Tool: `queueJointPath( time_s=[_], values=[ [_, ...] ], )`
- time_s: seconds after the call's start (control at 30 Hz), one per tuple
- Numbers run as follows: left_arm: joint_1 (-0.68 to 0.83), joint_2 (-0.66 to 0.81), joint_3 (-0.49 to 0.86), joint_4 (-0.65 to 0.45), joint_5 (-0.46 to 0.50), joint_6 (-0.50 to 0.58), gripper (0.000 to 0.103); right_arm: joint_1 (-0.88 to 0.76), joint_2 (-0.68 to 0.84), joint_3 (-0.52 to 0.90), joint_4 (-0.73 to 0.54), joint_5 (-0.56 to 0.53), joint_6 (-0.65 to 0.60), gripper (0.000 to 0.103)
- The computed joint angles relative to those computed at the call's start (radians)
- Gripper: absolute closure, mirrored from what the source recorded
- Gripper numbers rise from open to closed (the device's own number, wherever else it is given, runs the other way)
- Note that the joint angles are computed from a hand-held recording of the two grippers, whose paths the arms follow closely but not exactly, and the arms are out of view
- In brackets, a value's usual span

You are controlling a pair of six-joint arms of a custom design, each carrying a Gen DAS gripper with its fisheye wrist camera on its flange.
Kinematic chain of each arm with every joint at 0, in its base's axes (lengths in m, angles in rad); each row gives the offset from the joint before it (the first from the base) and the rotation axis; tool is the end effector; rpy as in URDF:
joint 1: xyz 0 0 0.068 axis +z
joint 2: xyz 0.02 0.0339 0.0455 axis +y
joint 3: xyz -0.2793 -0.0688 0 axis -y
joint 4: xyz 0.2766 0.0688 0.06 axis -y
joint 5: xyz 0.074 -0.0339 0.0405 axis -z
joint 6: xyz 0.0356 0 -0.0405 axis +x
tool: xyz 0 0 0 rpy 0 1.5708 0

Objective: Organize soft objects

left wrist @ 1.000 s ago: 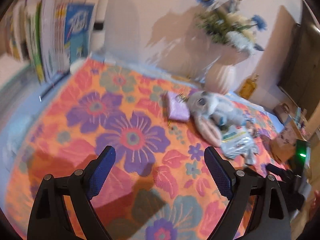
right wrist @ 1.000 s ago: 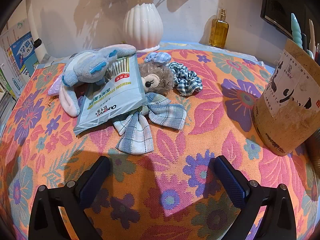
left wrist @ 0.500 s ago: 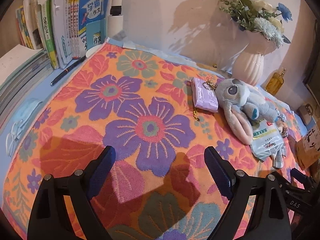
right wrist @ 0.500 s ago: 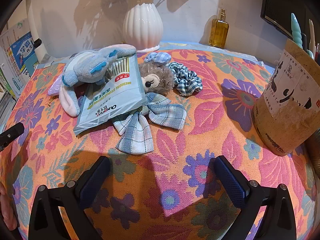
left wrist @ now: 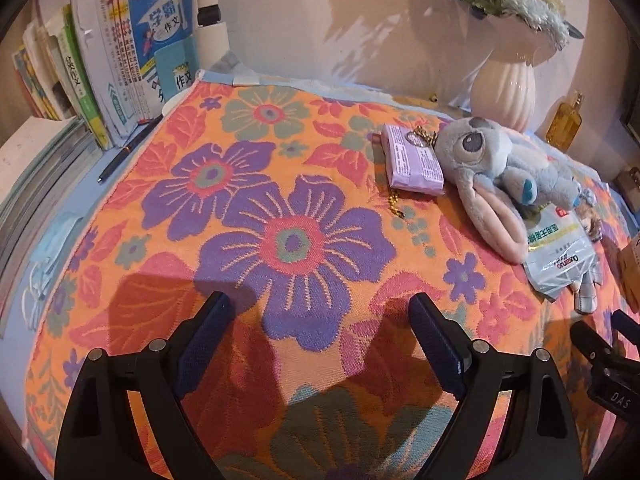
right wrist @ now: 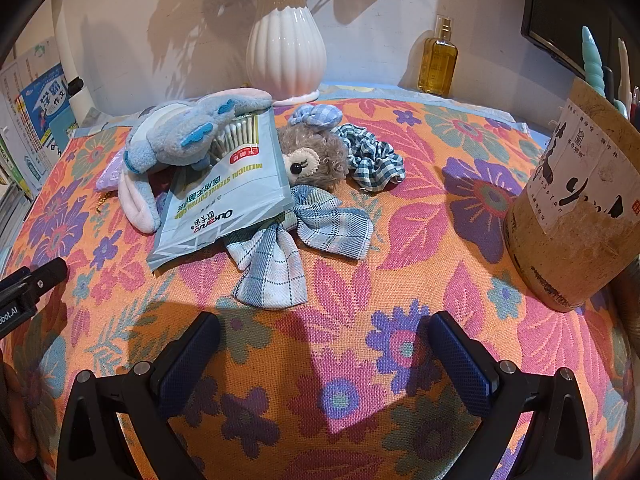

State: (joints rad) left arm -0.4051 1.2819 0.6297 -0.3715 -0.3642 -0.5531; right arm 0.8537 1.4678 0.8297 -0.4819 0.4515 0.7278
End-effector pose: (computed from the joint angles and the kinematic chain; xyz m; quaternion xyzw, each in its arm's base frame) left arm 0.2370 -0.0878 0.1694 -0.1188 0.9407 0.0323 0.3161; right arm 0.2058 0.2124 0.1793 -0.0098 0.9512 0.0014 0.3083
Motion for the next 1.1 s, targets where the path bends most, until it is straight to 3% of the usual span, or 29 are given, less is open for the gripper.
queueJointPath(
  time_s=[1.1],
  values=[
    [0.015, -0.054, -0.037, 0.039, 0.050, 0.018, 0.013, 0.000, -0.001, -0.002, 0.001, 0.000, 0.000, 0.000]
  ],
)
